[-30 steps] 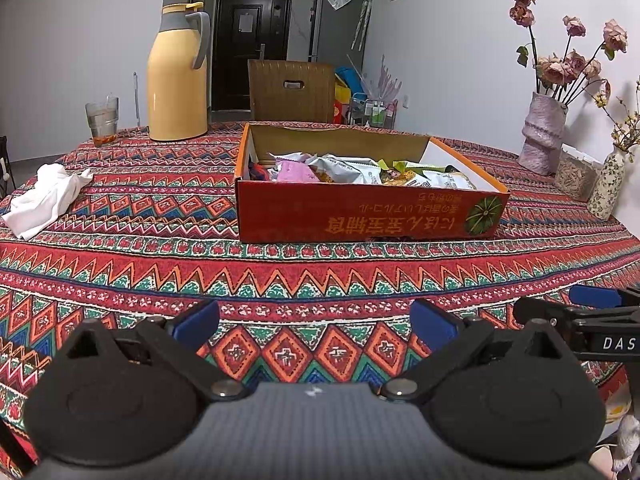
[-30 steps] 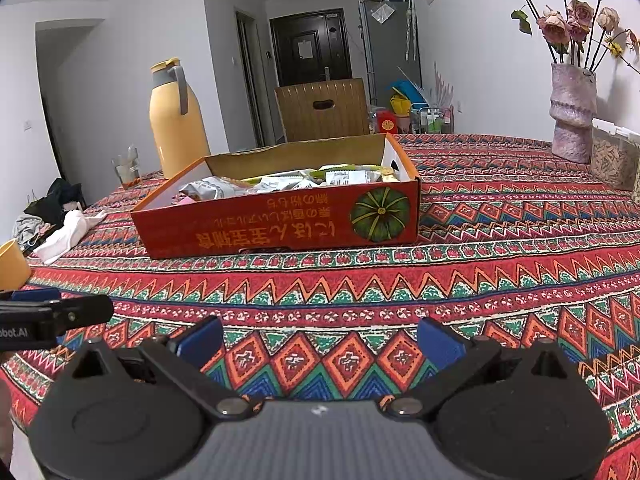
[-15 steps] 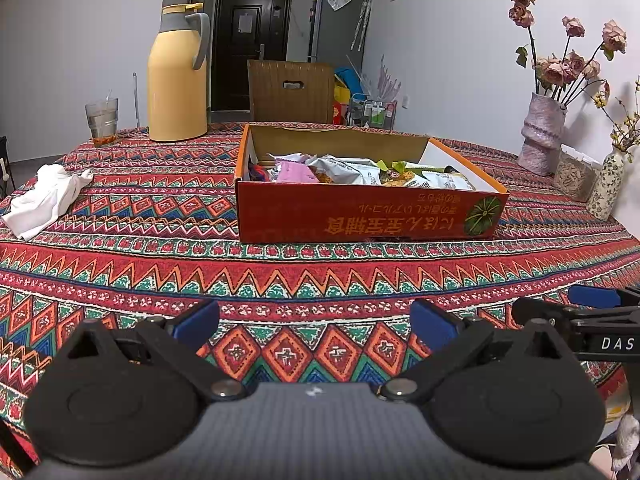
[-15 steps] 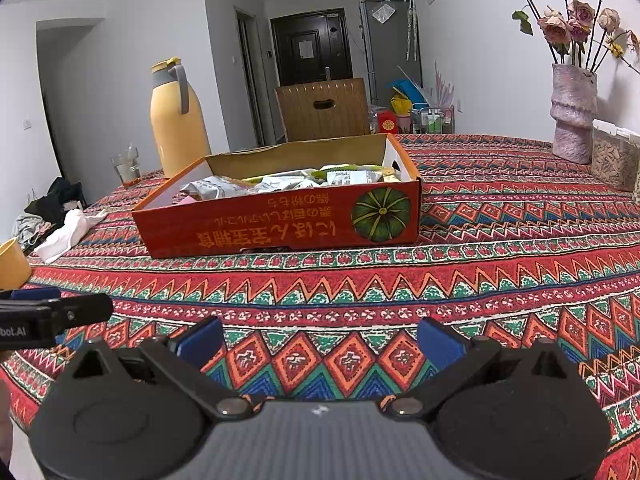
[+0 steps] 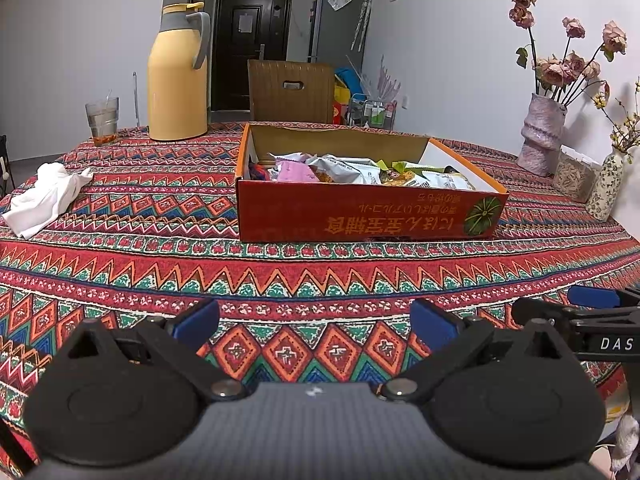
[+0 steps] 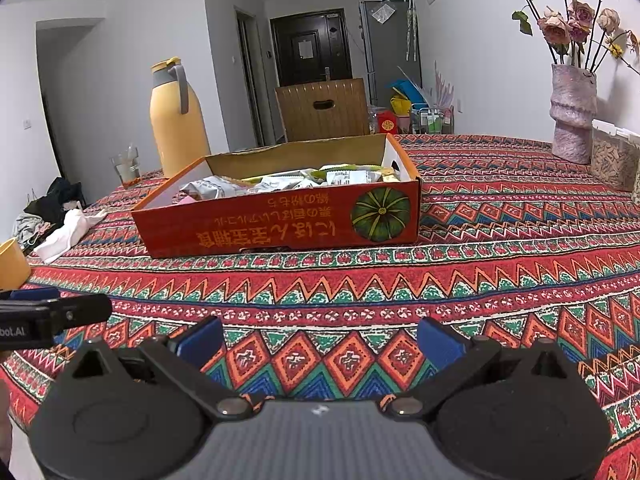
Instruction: Organize snacks
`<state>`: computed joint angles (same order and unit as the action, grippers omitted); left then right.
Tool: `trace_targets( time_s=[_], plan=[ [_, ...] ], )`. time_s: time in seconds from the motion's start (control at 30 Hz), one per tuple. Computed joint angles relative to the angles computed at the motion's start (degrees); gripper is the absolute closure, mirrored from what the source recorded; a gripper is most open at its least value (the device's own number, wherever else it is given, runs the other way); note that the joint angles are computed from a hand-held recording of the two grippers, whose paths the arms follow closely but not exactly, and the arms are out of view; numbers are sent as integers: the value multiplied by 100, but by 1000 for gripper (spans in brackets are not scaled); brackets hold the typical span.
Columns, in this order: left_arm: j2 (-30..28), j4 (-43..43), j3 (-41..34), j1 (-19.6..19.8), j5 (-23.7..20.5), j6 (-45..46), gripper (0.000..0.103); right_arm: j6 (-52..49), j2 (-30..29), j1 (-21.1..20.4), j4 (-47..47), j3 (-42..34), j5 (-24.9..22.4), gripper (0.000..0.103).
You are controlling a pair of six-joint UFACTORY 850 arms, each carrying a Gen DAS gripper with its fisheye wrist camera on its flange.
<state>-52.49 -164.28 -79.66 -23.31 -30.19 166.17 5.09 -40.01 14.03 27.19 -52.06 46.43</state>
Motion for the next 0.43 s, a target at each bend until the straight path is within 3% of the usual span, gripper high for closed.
trace_targets(
  time_s=[0.43],
  plan=[
    [-1, 69, 13, 22, -95, -93, 0, 6, 1, 1, -4, 5, -9, 0]
  ],
)
